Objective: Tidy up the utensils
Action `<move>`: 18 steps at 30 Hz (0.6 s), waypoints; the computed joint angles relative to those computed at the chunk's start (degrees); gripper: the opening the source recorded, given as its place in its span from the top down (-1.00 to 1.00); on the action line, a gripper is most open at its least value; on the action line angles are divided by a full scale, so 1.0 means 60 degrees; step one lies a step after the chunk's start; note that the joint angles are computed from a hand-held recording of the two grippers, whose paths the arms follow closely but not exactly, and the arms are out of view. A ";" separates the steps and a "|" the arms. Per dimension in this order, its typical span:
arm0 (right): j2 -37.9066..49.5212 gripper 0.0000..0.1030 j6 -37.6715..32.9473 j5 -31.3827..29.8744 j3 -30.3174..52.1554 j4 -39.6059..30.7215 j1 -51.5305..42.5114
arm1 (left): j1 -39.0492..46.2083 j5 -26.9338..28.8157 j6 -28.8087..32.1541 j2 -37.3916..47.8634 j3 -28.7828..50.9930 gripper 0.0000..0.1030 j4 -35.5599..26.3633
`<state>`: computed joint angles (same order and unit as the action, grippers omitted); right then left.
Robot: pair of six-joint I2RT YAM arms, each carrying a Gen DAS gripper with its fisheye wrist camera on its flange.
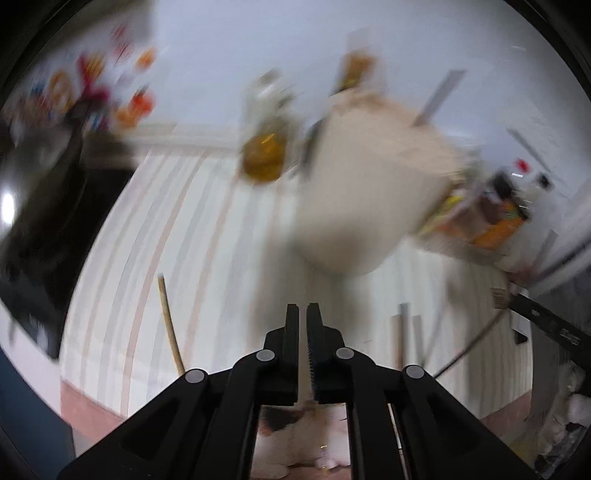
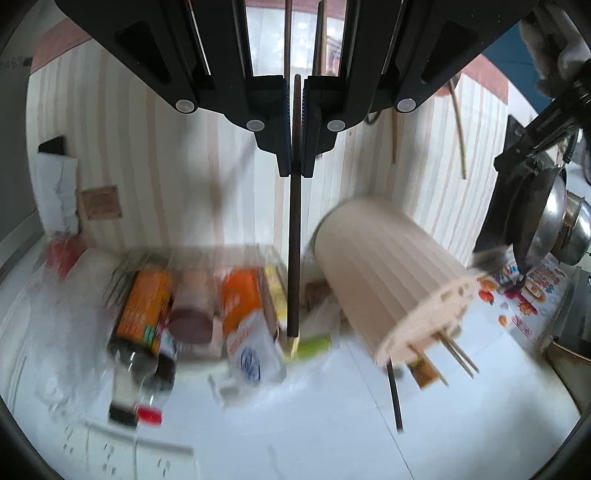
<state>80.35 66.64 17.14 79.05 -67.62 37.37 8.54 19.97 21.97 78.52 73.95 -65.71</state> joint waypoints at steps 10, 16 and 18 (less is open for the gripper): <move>0.0072 1.00 -0.0443 -0.2059 -0.1643 0.1169 -0.1503 | 0.1687 -0.1523 -0.0884 0.3323 0.0590 0.26 0.1337; 0.0345 0.98 -0.0108 -0.2938 -0.2433 0.1930 -0.2214 | 0.1601 -0.2238 -0.0769 0.2403 -0.0785 0.26 0.2379; 0.0717 0.87 0.0002 -0.3318 -0.2537 0.2250 -0.2293 | 0.1476 -0.2269 -0.0818 0.1891 -0.1473 0.26 0.2525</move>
<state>84.65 66.66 -2.77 63.83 -54.12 23.62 17.40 6.36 17.06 89.86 65.11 -50.56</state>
